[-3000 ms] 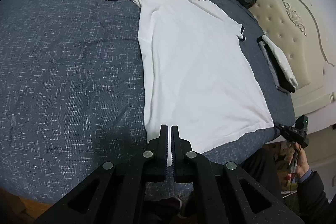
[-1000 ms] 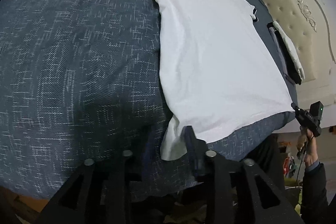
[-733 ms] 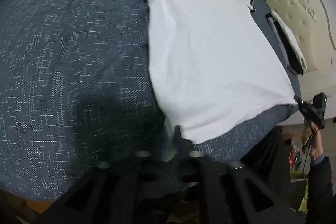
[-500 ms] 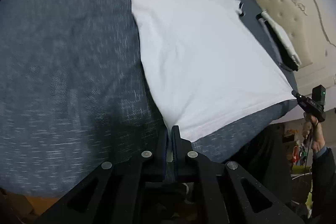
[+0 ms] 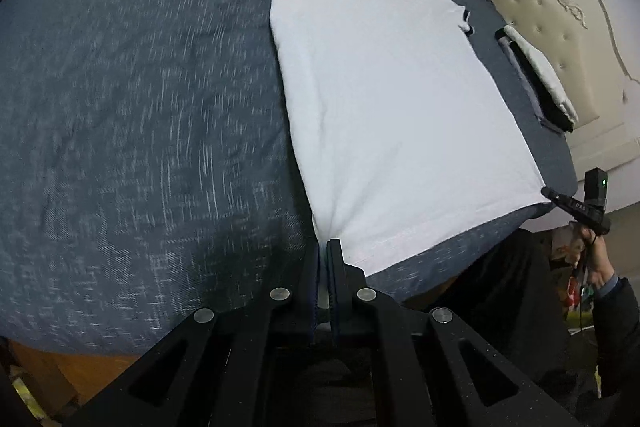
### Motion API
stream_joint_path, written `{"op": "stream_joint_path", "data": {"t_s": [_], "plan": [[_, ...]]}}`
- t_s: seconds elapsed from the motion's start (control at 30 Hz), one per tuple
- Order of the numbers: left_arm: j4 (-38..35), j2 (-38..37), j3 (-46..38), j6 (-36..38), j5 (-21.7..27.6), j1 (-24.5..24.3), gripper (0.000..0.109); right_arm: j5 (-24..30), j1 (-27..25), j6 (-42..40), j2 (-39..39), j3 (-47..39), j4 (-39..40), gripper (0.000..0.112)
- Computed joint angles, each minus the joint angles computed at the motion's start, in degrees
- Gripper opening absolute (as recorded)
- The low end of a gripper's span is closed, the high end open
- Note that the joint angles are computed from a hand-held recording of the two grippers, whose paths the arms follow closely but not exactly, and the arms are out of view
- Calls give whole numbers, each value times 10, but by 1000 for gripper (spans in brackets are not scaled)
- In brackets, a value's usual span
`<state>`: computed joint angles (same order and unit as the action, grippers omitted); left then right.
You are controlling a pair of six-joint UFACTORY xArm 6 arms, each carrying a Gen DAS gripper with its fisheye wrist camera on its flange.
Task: Fold clothes
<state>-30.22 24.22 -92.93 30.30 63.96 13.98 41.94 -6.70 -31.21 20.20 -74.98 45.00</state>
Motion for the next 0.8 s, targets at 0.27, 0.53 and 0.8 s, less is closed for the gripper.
{"op": "stream_joint_path", "data": {"t_s": [0.27, 0.53, 0.8], "plan": [[-8, 5, 19, -4, -17, -5, 4, -6, -3, -4, 0, 7, 9, 6], [-13, 2, 31, 3, -18, 3, 4, -8, -4, -6, 3, 9, 10, 6], [-28, 8, 33, 1, -5, 14, 6, -4, -5, -8, 9, 4, 23, 7]]}}
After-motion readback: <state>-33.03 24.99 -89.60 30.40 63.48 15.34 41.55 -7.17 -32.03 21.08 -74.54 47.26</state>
